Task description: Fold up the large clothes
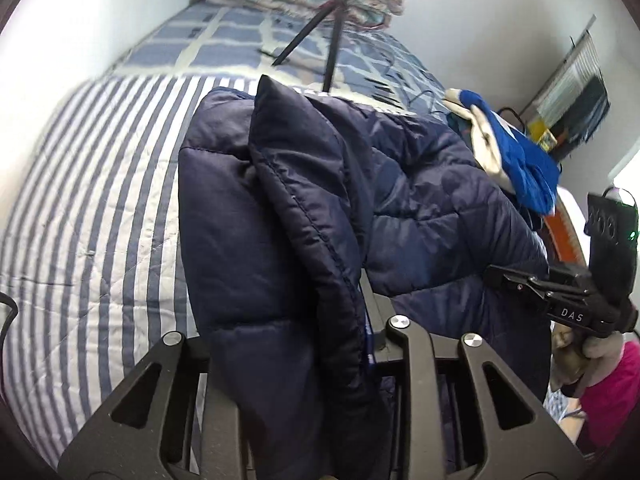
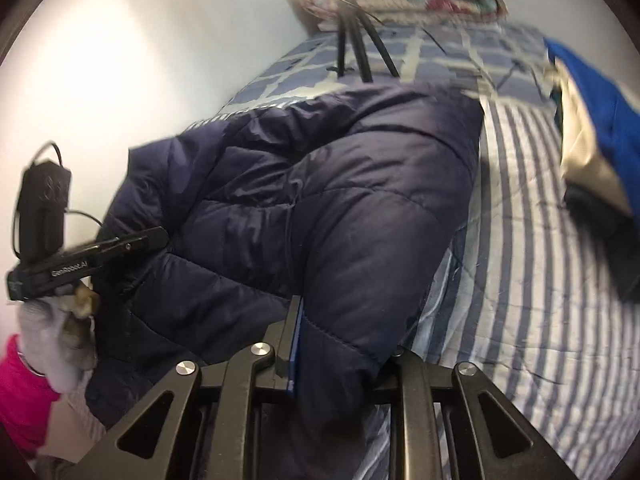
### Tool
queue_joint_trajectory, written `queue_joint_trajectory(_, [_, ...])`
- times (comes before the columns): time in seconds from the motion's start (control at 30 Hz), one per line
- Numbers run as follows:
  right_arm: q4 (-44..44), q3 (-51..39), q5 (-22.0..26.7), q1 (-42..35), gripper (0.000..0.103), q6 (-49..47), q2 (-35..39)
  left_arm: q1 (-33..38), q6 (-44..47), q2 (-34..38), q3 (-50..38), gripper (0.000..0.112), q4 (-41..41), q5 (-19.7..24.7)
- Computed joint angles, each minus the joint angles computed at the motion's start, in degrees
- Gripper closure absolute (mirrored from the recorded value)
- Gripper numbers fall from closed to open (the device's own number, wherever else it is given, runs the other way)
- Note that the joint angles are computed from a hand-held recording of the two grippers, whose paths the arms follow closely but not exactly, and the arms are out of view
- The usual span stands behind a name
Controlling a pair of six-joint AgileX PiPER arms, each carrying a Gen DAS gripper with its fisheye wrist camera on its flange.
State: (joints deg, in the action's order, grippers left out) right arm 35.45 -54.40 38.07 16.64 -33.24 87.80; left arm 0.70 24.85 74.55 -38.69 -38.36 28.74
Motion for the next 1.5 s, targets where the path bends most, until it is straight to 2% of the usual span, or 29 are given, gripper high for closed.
queue_joint_trajectory(0.1, [-6.2,1.6,-0.4,2.6,0.086,4.9,-4.7,-3.1,-6.4,-5.5,2.0,0.086,5.8,0.5])
queue_joint_trajectory(0.23, [-14.6,3.7,0.3,5.0,0.087,10.9,-11.5,-11.3,-20.9,-10.4,3.0,0.087,16.6,-0.7])
queue_joint_trajectory(0.4, [-20.5,5.4,3.7,4.5,0.088,14.1,-18.6,-16.9,-29.4,-13.4,3.9,0.089,21.2,-0.2])
queue_joint_trajectory(0.5, [-24.1,6.0,6.2,4.3,0.088,15.4,-23.2,-25.2,-43.7,-15.7,3.0,0.089,32.5,0.1])
queue_joint_trajectory(0.57, [-25.4,5.9,7.9,3.6,0.088,15.5,-25.7,-31.1,-53.4,-16.4,1.5,0.089,41.1,1.3])
queue_joint_trajectory(0.63, [-25.2,5.5,9.9,1.4,0.088,14.1,-28.0,-35.4,-59.5,-16.9,0.0,0.089,46.3,2.7])
queue_joint_trajectory(0.77, [-23.3,3.8,13.6,-4.8,0.088,8.8,-31.0,-39.5,-62.5,-14.3,-5.0,0.089,48.7,3.9])
queue_joint_trajectory(0.97, [-13.9,-1.2,19.8,-22.4,0.088,-8.0,-30.9,-42.8,-62.8,-4.2,-16.2,0.089,50.4,3.5])
queue_joint_trajectory(1.13, [-8.4,-9.0,22.3,-35.0,0.088,-19.8,-23.8,-41.7,-56.8,8.1,-29.0,0.089,46.6,1.7])
queue_joint_trajectory(1.27, [-6.9,-18.2,22.0,-40.1,0.089,-23.8,-14.9,-39.6,-50.7,20.1,-42.7,0.089,41.4,1.4])
queue_joint_trajectory(1.33, [-8.2,-22.9,19.9,-39.9,0.089,-23.6,-10.1,-38.7,-48.7,25.7,-49.9,0.089,39.6,2.2])
queue_joint_trajectory(1.37, [-9.2,-24.9,18.9,-39.5,0.089,-23.2,-8.0,-38.1,-47.1,29.9,-55.7,0.089,38.5,3.1])
queue_joint_trajectory(1.4, [-10.7,-27.7,17.6,-38.9,0.089,-22.5,-5.1,-37.9,-46.7,33.2,-61.2,0.089,38.3,6.3])
queue_joint_trajectory(1.47, [-14.0,-33.9,15.3,-37.7,0.089,-20.2,0.9,-36.8,-43.9,41.5,-72.7,0.089,36.7,7.5])
queue_joint_trajectory(1.5, [-15.1,-36.2,14.8,-37.4,0.089,-19.3,2.9,-36.8,-44.5,44.8,-78.2,0.089,37.0,10.0])
